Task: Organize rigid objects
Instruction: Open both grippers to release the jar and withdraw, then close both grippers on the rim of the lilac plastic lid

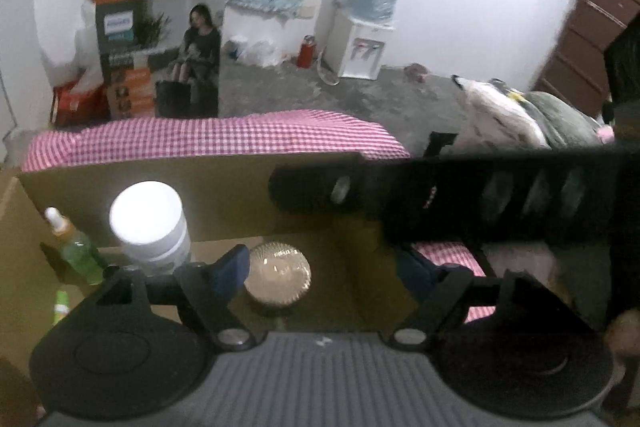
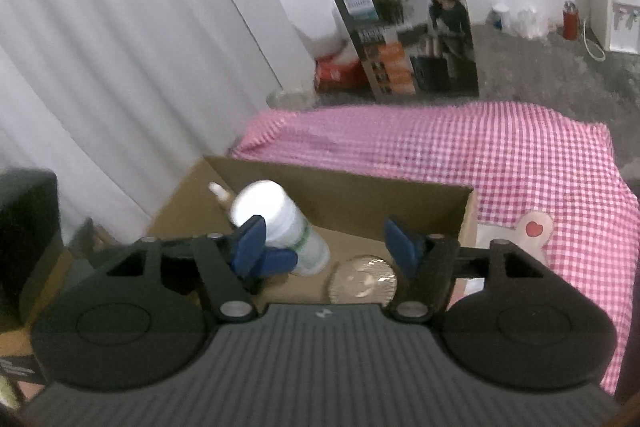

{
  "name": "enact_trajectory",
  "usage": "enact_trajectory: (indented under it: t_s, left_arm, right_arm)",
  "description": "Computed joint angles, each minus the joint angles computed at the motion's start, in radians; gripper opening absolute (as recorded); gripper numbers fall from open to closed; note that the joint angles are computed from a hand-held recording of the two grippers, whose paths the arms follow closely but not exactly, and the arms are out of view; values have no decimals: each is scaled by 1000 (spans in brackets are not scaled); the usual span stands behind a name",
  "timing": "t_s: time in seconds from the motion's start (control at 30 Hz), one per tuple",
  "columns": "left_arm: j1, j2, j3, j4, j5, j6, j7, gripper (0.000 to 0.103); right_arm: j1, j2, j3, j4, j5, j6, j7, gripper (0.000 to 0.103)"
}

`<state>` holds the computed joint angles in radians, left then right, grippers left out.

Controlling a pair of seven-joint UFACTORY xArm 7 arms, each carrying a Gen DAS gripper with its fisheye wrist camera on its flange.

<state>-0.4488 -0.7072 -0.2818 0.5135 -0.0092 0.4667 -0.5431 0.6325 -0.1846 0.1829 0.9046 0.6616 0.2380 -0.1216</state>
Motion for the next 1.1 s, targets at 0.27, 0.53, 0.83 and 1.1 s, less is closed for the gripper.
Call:
enact_trajectory:
  t_s: [0.27,0.53,0.83,1.1]
  left_arm:
    - [-78,-384,-70,-111,36,183,-16,89]
    - [-246,-778,-110,-211,-24,521,20,91]
    - [-397,-1035,-277,-310,-119,789,-11,91]
    - [-541,-1068,-340,-423,-148,819,-122,77]
  right_arm:
    - [117,-324,5,-236,33,-182,73,81]
    - [78,-606,245,-473,8,-232,373,81]
    - [197,-391,334,-496,-11,-327,584,82]
    - [3,-167,456,-342,-223,-205,678,67]
